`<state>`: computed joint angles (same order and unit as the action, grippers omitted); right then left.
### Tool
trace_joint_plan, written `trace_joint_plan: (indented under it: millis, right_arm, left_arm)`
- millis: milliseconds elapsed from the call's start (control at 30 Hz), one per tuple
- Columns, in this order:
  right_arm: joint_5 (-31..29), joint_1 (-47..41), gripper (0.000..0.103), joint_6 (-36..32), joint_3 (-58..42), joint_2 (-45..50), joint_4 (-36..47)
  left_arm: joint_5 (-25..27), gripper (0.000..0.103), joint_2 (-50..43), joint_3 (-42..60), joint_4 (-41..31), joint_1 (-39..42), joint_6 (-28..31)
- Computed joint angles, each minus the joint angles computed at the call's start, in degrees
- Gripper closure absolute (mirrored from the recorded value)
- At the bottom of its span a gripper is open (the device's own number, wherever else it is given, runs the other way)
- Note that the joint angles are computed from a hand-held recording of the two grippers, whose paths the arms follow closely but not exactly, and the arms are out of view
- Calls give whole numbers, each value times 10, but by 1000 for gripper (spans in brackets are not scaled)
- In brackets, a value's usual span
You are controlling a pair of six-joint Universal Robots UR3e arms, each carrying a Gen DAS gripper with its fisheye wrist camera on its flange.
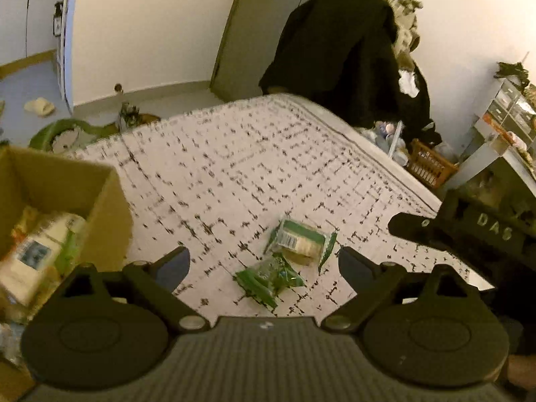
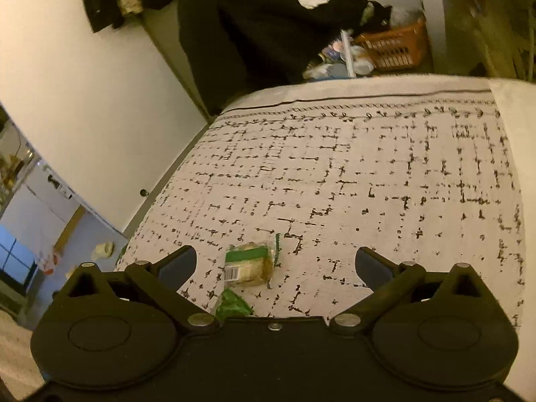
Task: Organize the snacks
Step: 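Close the left tool on the green seaweed bag while the right tool grasps the cake pack, then carry the seaweed bag and the cake pack over the box with both tools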
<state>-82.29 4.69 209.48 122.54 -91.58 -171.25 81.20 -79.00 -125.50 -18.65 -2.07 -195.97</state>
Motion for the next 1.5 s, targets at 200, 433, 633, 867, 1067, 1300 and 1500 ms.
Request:
trace_joint_plan:
  millis: [200,433,633,867,1067,1300,1500]
  right_arm:
    - [3,16,1,-2,-29,83,-69]
    - [-16,45,1,1,-72,161,-84]
    - [-29,63,1,46,-93,215,-135]
    - [-90,108,9,48,-193,315,-103]
    - [-138,134,12,5,-239,330,-47]
    - [-209,179,50,-67,-248,341,-36]
    - [-199,181,52,-46,-204,280,-25]
  left_arm:
    - [40,8,-111,29,57,-43,-32]
    - [43,12,-188,58,68,-41,-49]
    - [93,70,-209,92,16,-59,-94]
    - [83,75,-175,63,11,-26,-86]
    - [65,75,-147,59,-24,16,-61]
    - [45,75,-110,63,-67,47,-45]
    - [27,75,-48,36,-93,64,-37]
